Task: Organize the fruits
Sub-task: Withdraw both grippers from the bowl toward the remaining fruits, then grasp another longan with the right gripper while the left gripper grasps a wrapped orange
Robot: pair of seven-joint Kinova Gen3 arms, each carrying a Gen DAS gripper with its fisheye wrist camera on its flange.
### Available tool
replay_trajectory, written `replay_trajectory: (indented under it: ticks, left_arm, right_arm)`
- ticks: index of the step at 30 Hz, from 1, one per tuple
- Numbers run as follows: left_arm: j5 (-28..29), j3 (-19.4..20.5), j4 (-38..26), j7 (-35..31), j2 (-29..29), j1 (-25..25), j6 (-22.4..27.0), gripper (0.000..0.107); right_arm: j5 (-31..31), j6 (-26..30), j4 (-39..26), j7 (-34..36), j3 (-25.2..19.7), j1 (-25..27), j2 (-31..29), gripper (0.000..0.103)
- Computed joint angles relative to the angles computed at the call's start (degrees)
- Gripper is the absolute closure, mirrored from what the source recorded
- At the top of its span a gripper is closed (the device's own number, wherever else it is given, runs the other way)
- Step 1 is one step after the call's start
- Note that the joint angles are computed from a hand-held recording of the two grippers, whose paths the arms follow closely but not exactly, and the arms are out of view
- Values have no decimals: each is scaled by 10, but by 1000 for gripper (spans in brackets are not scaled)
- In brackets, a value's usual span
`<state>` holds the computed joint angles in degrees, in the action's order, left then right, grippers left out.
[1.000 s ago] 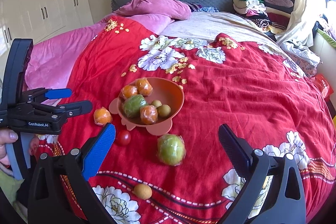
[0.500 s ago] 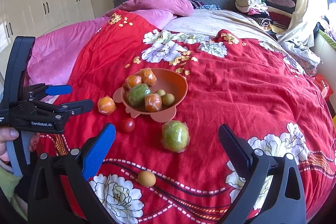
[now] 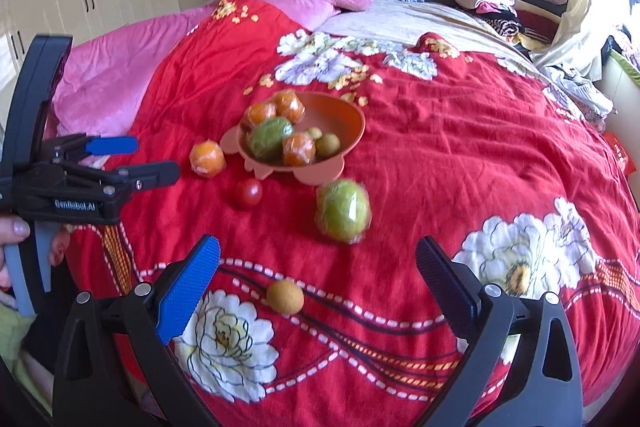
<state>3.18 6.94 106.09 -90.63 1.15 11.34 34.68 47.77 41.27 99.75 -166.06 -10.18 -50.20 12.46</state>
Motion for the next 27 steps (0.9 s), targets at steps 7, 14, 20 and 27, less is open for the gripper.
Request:
replay_trajectory:
  ticks: [7, 14, 20, 27]
  left_arm:
    - [0, -1, 7, 1, 2, -1, -1, 14]
    - [1, -2, 15, 0, 6, -2, -3, 14]
    - [5, -4, 18, -2, 13, -5, -3, 14]
    - [24, -7, 16, -19, 24, -15, -5, 14]
  right_arm:
    - [-15, -5, 8, 5, -1, -2, 7, 5]
    - [-28, -19, 21, 3, 3, -3, 14, 5]
    - [-46, -43, 24, 22, 8, 1, 24, 7]
    - [-74, -67, 24, 51, 23, 3, 34, 42]
